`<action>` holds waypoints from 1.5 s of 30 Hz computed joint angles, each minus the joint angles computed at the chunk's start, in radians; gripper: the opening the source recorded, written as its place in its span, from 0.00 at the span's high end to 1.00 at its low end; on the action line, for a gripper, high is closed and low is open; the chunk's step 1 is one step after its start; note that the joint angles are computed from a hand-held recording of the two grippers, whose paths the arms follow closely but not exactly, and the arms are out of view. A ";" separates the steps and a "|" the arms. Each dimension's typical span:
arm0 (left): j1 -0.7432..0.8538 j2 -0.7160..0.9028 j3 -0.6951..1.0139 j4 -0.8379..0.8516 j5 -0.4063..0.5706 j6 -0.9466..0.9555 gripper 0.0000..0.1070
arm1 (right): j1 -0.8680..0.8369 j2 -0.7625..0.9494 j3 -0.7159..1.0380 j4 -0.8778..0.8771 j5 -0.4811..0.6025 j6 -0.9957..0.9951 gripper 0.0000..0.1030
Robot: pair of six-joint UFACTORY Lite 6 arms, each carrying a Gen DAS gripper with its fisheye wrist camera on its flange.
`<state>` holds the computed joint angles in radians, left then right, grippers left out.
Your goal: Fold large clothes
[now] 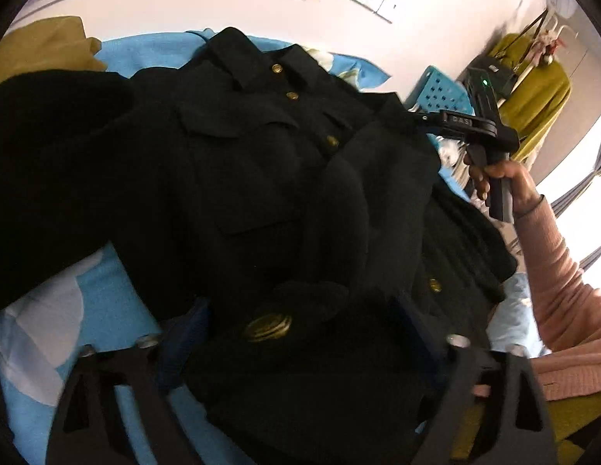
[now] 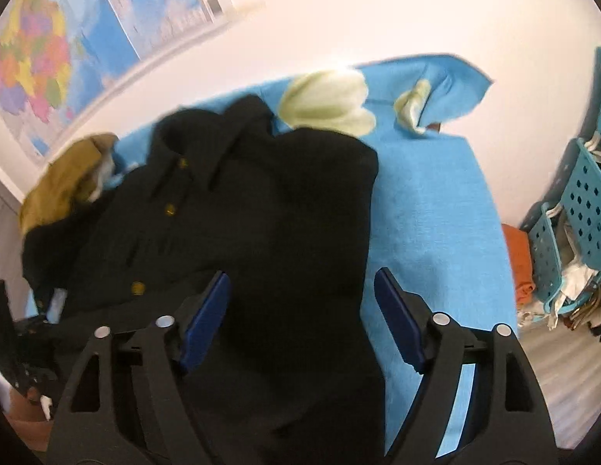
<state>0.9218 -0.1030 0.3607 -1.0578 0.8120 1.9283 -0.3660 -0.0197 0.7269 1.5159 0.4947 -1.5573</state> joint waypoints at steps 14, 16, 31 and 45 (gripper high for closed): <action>-0.359 0.039 0.249 -0.369 -0.181 0.041 0.86 | -0.466 0.171 0.121 0.022 0.408 -0.040 0.94; -0.440 0.197 0.364 -0.444 -0.280 0.050 0.87 | -0.426 0.228 0.132 0.069 0.369 -0.055 0.94; -0.379 0.458 0.564 -0.302 -0.269 -0.103 0.50 | -0.117 -0.179 -0.138 0.167 0.085 -0.261 0.49; -0.438 0.416 0.515 -0.455 -0.427 0.006 0.54 | 0.210 -0.113 -0.017 0.199 -0.110 -0.214 0.51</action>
